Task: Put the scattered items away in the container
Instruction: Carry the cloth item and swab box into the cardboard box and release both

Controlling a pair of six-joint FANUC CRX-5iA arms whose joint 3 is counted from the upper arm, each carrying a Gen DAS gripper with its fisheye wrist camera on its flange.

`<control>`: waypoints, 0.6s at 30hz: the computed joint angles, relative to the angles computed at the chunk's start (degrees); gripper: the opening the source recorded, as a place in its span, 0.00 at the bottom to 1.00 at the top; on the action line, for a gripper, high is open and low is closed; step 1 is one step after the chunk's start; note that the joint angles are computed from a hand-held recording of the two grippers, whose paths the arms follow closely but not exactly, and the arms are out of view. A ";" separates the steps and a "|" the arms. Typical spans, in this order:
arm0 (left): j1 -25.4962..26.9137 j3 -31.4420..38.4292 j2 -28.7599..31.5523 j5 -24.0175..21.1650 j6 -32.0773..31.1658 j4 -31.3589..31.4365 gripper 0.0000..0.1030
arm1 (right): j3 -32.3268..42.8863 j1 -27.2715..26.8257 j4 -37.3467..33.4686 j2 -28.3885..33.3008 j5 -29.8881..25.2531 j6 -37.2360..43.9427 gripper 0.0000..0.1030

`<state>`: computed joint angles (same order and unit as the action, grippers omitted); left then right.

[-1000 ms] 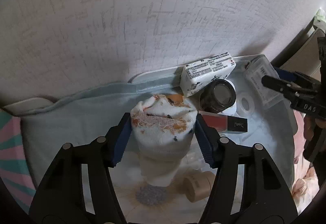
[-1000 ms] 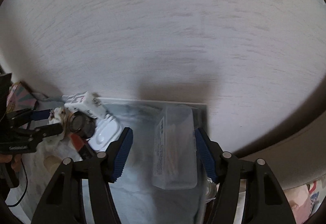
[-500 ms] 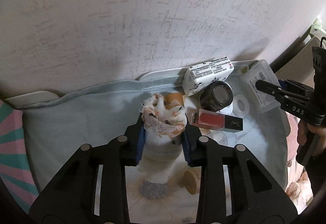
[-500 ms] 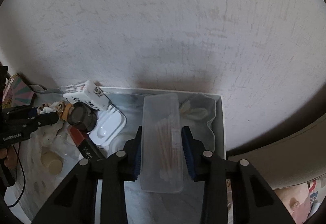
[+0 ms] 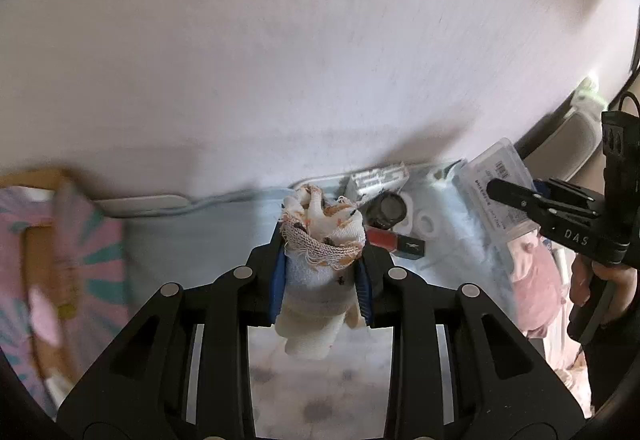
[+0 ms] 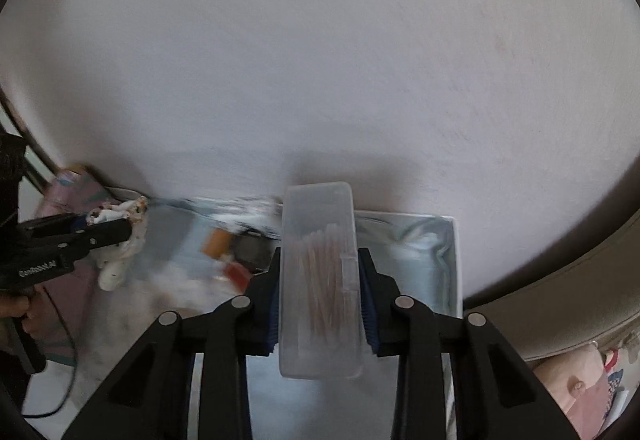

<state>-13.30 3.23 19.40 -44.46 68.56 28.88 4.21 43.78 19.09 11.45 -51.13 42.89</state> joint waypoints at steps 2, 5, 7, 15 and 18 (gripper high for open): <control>-1.24 2.36 -0.82 -0.99 4.51 -2.98 0.25 | 3.08 0.81 -0.50 0.59 -1.76 1.68 0.29; -0.86 1.66 -3.37 -0.64 7.26 -4.86 0.25 | 7.56 2.54 -1.32 1.46 -3.54 4.03 0.29; 0.53 -0.06 -6.18 -0.59 7.81 -5.37 0.25 | 10.34 3.74 -1.15 2.63 -4.03 5.69 0.29; 7.31 -7.52 -16.82 -0.99 11.86 -9.58 0.25 | 25.46 7.81 -5.92 11.04 -5.97 15.50 0.29; 10.21 -10.48 -20.17 -1.70 12.66 -10.48 0.25 | 33.58 9.37 -8.96 15.95 -8.08 20.09 0.29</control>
<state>-3.08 -7.25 -0.77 -46.16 81.22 18.40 37.80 53.15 10.14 27.40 -59.21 62.98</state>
